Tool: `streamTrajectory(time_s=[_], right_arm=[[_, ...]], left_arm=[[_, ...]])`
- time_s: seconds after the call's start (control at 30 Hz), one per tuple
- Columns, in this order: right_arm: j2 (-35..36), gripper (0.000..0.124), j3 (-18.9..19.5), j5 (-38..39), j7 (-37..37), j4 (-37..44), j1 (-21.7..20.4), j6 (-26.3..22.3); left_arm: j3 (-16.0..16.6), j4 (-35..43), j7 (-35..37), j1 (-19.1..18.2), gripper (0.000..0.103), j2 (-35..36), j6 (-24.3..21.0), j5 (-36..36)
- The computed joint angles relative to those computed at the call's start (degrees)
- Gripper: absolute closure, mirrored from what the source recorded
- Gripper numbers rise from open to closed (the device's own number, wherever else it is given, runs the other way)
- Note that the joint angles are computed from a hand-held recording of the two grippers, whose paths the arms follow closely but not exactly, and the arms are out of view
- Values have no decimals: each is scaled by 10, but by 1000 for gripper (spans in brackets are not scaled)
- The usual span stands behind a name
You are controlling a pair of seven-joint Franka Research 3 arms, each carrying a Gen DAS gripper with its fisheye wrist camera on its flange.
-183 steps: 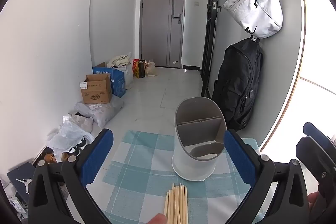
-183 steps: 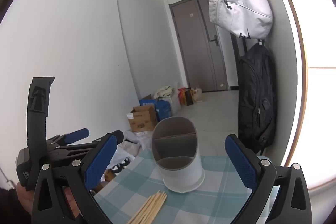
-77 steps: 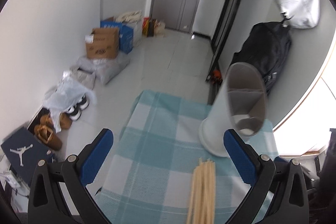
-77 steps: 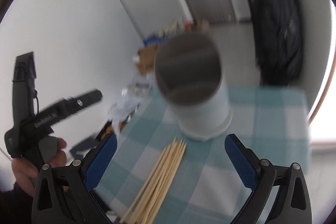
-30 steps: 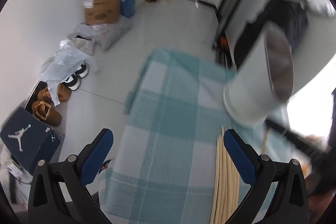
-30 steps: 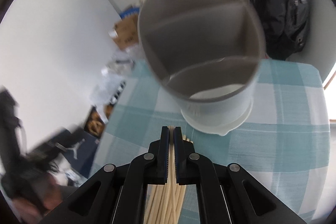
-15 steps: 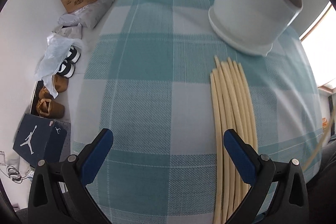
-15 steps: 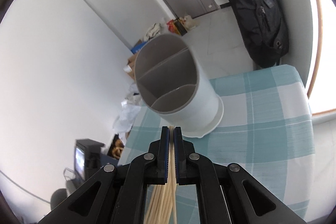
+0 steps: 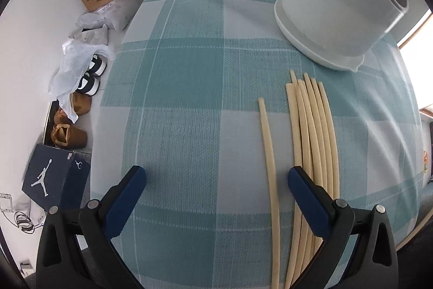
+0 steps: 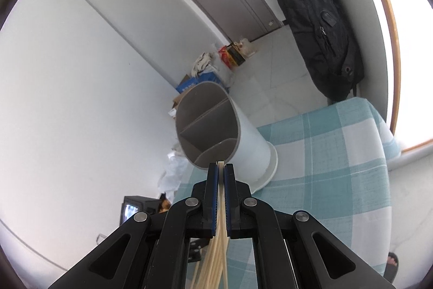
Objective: Organize utensils
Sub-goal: 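Lift the chopstick with the right gripper toward the utensil holder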
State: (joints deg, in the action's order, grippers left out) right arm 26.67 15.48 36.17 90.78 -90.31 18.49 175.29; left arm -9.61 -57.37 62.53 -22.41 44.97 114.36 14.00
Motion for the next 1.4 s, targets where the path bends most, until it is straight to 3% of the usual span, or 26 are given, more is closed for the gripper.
streamTrajectory(time_s=[0.07,0.13,0.23,0.3,0.33,0.47,0.57,0.7,0.87,1.03,1.4], right_arm=[[-2,120,9,9,-7,-4,-8,5],[-6,120,14,17,-11,-8,-13,9],[-10,120,10,22,-10,-13,-13,12],[-9,120,7,21,-7,-12,-12,10],[-9,120,6,21,-6,-12,-12,9],[-9,120,-15,3,13,-10,5,6],[-10,120,-24,-13,23,-13,13,10],[-9,120,-25,-28,30,-13,17,19],[-3,120,-4,-35,11,-9,10,41],[6,120,26,-48,-20,-2,3,80],[9,120,-49,-124,-2,28,79,102]], left_arm=[[1,30,6,-3,11,17,-10,0],[1,53,17,-6,25,29,-13,1],[1,80,37,-10,56,44,-16,-2],[-2,99,56,-11,93,55,-16,-7],[-1,105,60,-12,99,57,-19,-9],[0,98,58,-7,102,56,2,-21],[-2,52,45,3,102,32,43,-30],[-2,-27,20,9,102,-17,128,-22],[-3,-153,-27,20,102,-103,267,-4],[7,-199,-77,13,102,-140,363,40],[-22,-206,-24,37,102,-155,398,27]])
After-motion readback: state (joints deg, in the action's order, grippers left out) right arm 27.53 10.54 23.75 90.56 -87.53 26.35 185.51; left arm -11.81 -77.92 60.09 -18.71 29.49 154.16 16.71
